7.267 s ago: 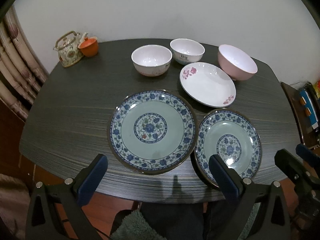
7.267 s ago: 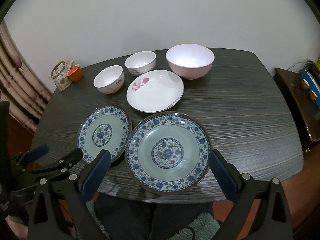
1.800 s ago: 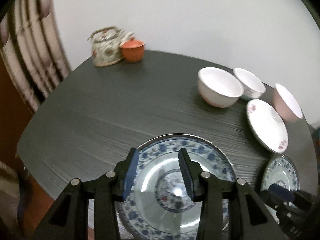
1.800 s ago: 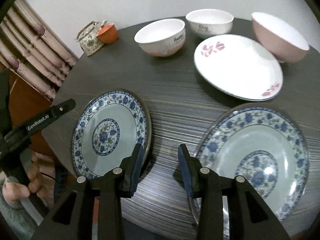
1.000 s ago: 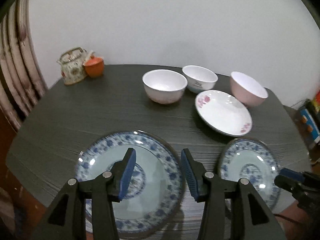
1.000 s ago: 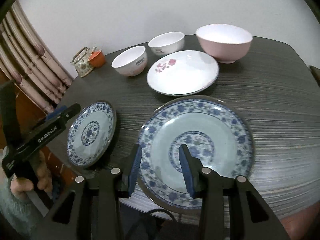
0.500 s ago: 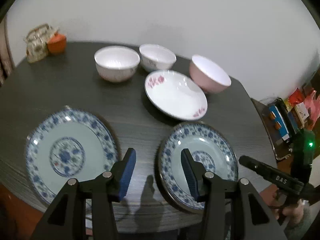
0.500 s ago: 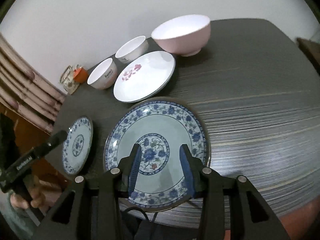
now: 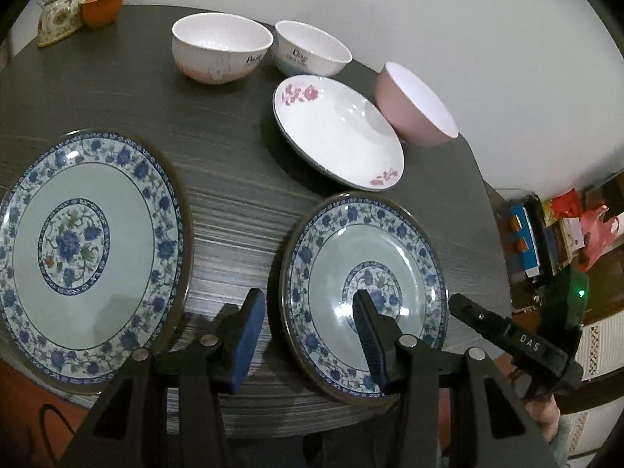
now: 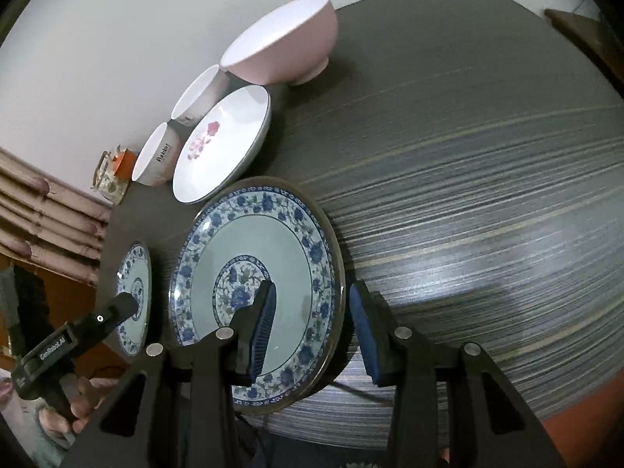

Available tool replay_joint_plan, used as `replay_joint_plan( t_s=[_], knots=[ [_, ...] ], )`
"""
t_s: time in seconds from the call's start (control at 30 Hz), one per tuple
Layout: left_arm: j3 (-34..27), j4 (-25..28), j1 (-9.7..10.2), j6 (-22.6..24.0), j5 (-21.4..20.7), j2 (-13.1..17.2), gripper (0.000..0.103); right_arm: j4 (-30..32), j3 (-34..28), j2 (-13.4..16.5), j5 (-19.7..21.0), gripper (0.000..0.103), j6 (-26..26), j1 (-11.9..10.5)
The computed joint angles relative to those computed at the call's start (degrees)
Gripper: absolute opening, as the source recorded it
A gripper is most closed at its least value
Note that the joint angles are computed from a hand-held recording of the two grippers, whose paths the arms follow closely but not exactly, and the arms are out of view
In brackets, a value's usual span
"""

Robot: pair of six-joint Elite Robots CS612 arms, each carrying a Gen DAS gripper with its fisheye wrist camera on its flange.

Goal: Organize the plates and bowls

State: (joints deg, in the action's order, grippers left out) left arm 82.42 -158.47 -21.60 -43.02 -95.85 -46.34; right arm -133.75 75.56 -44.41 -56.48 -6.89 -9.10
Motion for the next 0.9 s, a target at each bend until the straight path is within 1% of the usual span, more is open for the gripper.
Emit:
replay_joint_plan(
  t_s=[0.13, 0.2, 0.4, 0.43, 0.53, 0.73, 0.77, 0.9],
  knots=[
    [-0.32, 0.31, 0.18, 0.02, -0.43, 0.28, 0.048, 1.52, -0.53, 0.32, 0.45, 0.036, 0.23, -0.17],
    [-0.60, 0.45, 0.44, -0.35, -1.33, 0.51, 0.048, 2.26, -0.86, 0.54, 0.75, 0.036, 0.32, -0.25],
    [-1.47, 0.87, 1.13, -2.04, -5.11, 1.35, 0.048, 5.00, -1.75, 1.18, 2.01, 0.030, 0.26, -0.42],
    [-1.73, 1.06, 1.18, -2.08, -5.49, 1.51, 0.048, 5.22, -1.84, 1.24, 1.92, 0.030, 0.23, -0.39],
    [-2.32, 1.41, 1.24, -1.71, -6.10, 1.88, 0.048, 5.91, -2.12, 1.49, 2.13, 0.026, 0.04, -0.34],
    [-3.17, 2.52, 1.72, -3.35, -8.81, 2.61, 0.047, 6.51, -2.31, 1.66, 2.16, 0.024, -0.02, -0.29],
    [-3.20, 2.36, 1.77, -3.54, -9.25, 2.69, 0.046, 6.68, -2.35, 1.67, 2.19, 0.024, -0.01, -0.30],
    [-3.70, 3.46, 1.71, -3.01, -9.23, 2.85, 0.046, 7.13, -2.33, 1.68, 2.36, 0.024, 0.04, -0.32]
  ],
)
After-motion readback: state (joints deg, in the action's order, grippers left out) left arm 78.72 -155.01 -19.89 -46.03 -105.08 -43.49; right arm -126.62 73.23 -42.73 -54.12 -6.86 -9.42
